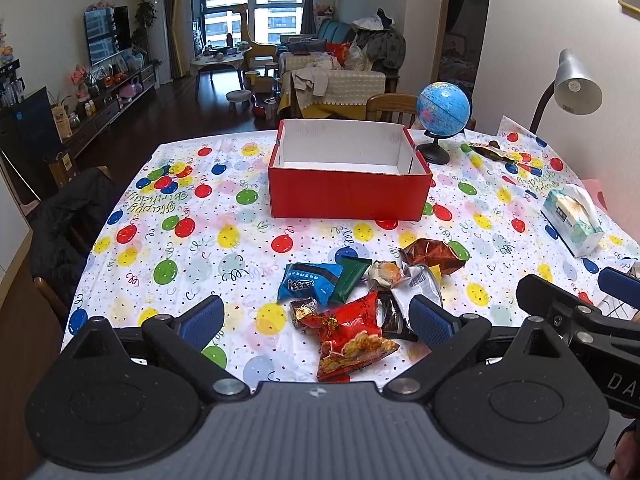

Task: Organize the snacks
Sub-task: 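Move both tools toward the snack pile in front of the red box, then grasp the red chip bag with the left tool while the right tool grasps the silver bag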

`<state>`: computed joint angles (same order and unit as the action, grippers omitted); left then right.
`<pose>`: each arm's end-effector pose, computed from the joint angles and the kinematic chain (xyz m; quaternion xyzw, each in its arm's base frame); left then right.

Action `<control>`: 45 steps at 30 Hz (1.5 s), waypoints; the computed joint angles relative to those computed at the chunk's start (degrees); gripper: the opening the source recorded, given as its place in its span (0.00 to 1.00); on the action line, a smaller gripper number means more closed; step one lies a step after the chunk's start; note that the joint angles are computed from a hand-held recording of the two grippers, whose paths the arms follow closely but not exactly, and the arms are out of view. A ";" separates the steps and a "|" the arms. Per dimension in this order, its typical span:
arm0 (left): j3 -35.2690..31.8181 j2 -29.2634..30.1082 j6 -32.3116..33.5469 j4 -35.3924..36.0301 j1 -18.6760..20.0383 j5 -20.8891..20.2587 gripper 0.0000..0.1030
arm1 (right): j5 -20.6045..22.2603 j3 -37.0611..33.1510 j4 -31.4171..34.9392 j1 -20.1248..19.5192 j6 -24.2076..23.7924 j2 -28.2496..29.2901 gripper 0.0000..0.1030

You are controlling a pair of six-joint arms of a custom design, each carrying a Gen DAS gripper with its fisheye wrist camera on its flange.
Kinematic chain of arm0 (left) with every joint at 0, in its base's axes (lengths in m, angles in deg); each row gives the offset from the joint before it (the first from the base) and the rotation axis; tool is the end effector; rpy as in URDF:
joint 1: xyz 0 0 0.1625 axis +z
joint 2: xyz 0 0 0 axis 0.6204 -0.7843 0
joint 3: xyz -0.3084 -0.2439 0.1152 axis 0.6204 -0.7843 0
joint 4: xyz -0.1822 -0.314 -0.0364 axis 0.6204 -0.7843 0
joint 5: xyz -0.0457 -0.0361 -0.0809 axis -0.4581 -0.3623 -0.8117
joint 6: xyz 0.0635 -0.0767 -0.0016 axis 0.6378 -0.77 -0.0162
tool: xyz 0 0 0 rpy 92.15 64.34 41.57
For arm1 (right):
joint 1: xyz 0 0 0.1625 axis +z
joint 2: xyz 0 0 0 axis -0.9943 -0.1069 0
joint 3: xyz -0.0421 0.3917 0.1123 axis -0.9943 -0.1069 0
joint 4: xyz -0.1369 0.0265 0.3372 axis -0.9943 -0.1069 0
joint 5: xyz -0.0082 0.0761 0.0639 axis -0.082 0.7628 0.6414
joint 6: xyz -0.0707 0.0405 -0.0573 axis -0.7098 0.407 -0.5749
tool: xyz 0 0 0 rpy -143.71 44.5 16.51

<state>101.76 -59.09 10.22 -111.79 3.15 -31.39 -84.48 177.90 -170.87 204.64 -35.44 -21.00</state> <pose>-0.1837 -0.4519 0.2766 0.1667 0.8575 -0.3557 0.3322 0.3323 -0.4303 0.1198 0.1688 -0.8290 0.4625 0.2654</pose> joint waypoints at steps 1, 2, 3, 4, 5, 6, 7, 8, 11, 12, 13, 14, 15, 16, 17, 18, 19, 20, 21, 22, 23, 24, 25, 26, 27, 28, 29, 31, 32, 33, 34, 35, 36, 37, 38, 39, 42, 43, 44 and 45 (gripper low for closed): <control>0.06 -0.03 -0.10 -0.05 -0.10 0.14 0.97 | 0.13 0.13 -0.24 -0.02 -0.15 0.00 0.98; 0.13 -0.08 -0.20 -0.08 -0.20 0.26 0.97 | 0.24 0.17 -0.27 -0.03 -0.26 -0.10 0.98; 0.17 -0.11 -0.31 -0.08 -0.29 0.36 0.97 | 0.33 0.17 -0.14 0.00 -0.32 -0.28 0.98; 0.19 -0.13 -0.57 0.05 -0.42 0.60 0.97 | 0.53 0.40 -0.52 -0.09 -0.53 -0.26 0.98; 0.20 -0.15 -0.92 0.20 -0.57 0.81 0.97 | 0.71 0.53 -0.74 -0.16 -0.73 -0.27 0.98; 0.21 -0.18 -1.03 0.13 -0.62 0.84 0.97 | 0.87 0.67 -0.98 -0.22 -0.93 -0.26 0.98; 0.25 -0.16 -1.16 0.08 -0.74 0.99 0.97 | 1.09 0.87 -1.33 -0.34 -1.18 -0.22 0.98; 0.30 -0.12 -1.27 -0.04 -0.89 1.19 0.97 | 1.25 0.92 -1.32 -0.37 -1.35 -0.36 0.98; 0.37 0.07 -1.57 -0.30 -1.18 1.58 0.97 | 1.80 1.39 -1.98 -0.63 -1.84 -0.51 0.98; 0.35 0.13 -1.64 -0.35 -1.24 1.64 0.97 | 2.03 1.53 -2.12 -0.74 -2.04 -0.61 0.98; 0.25 0.30 -1.75 -0.35 -1.32 1.76 0.97 | 2.25 1.64 -2.28 -0.84 -2.24 -0.69 0.98; 0.23 0.41 -1.83 -0.45 -1.38 1.83 0.97 | 2.51 1.79 -2.47 -0.96 -2.47 -0.81 0.98; 0.25 0.50 -1.90 -0.55 -1.48 1.93 0.97 | 2.74 1.94 -2.67 -1.07 -2.67 -0.94 0.98; 0.26 0.65 -2.07 -0.59 -1.61 2.13 0.97 | 2.92 2.05 -2.84 -1.17 -2.82 -1.00 0.98; 0.35 0.76 -2.34 -0.71 -1.78 2.26 0.97 | 2.91 2.02 -2.80 -1.15 -2.79 -1.00 0.98; 0.36 0.83 -2.52 -0.73 -1.87 2.35 0.97 | 2.91 2.01 -2.80 -1.15 -2.79 -1.02 0.98; 0.40 0.93 -2.81 -0.65 -2.00 2.48 0.97 | 2.96 2.04 -2.73 -1.17 -2.79 -1.06 0.98; 0.39 0.91 -2.82 -0.65 -2.00 2.47 0.97 | 3.05 2.09 -2.63 -1.18 -2.81 -1.12 0.98; 0.44 0.98 -3.19 -0.52 -2.14 2.68 0.97 | 3.12 2.09 -2.53 -1.18 -2.89 -1.18 0.98; 0.42 1.05 -3.56 -0.35 -2.22 2.84 0.97 | 3.48 2.25 -2.44 -1.34 -3.19 -1.47 0.98; 0.55 1.05 -4.14 -0.09 -2.36 3.01 0.97 | 3.72 2.38 -2.40 -1.44 -3.38 -1.63 0.98; 0.54 1.09 -4.61 0.14 -2.41 3.07 0.97 | 4.07 2.61 -2.40 -1.59 -3.61 -1.89 0.98; 0.54 1.14 -5.23 0.52 -2.49 3.14 0.97 | 4.53 2.95 -2.41 -1.78 -3.85 -2.19 0.98; 0.50 1.16 -6.01 1.19 -2.53 3.29 0.97 | 4.84 3.12 -2.29 -1.90 -3.96 -2.37 0.98; 0.44 1.14 -6.86 1.97 -2.57 3.38 0.97 | 5.11 3.29 -2.13 -2.04 -3.98 -2.55 0.98; 0.39 1.10 -7.51 2.60 -2.54 3.29 0.97 | 5.55 3.59 -2.06 -2.23 -4.03 -2.74 0.98; 0.34 1.08 -7.99 3.09 -2.43 3.12 0.97 | 5.92 3.76 -1.87 -2.45 -4.13 -2.90 0.98; 0.16 1.14 -8.54 3.86 -2.12 2.65 0.97 | 6.44 3.80 -1.46 -2.77 -4.13 -2.92 0.98; -0.04 1.22 -8.78 4.31 -1.92 2.54 0.97 | 6.67 3.73 -1.15 -2.94 -4.00 -2.93 0.98; -0.24 1.36 -9.03 4.70 -1.72 2.70 0.97 | 6.96 3.74 -0.98 -3.13 -3.88 -2.90 0.98; -0.41 1.52 -9.01 4.61 -1.48 2.86 0.97 | 7.11 3.63 -0.94 -3.28 -3.87 -2.73 0.98; -0.61 1.73 -8.81 4.29 -1.13 2.95 0.97 | 7.18 3.43 -0.94 -3.41 -3.94 -2.58 0.98; -0.88 1.98 -8.64 4.10 -0.72 3.03 0.97 | 7.26 3.15 -0.92 -3.59 -3.96 -2.41 0.98; -1.25 2.23 -8.48 3.89 -0.16 3.05 0.97 | 6.97 3.05 -1.11 -3.55 -3.81 -2.25 0.98; -1.79 2.57 -8.42 3.85 0.51 2.95 0.97 | 6.51 2.56 -1.23 -3.68 -3.69 -1.89 0.98; -2.34 2.92 -8.34 3.80 1.22 2.86 0.97 | 5.95 2.02 -1.14 -3.87 -3.44 -1.55 0.98; -4.42 4.23 -7.75 3.52 3.58 1.94 0.97 | 3.75 0.28 -0.22 -4.40 -2.52 -0.47 0.98; -5.39 4.80 -7.73 4.03 4.32 1.67 0.97 | 3.00 -0.31 0.58 -4.57 -2.10 -0.24 0.98; -6.19 5.44 -7.42 4.27 4.93 1.64 0.97 | 2.51 -0.80 1.12 -4.72 -1.90 0.00 0.98; -6.79 6.11 -6.97 4.24 5.41 1.69 0.97 | 2.27 -1.33 1.57 -4.90 -1.98 0.31 0.98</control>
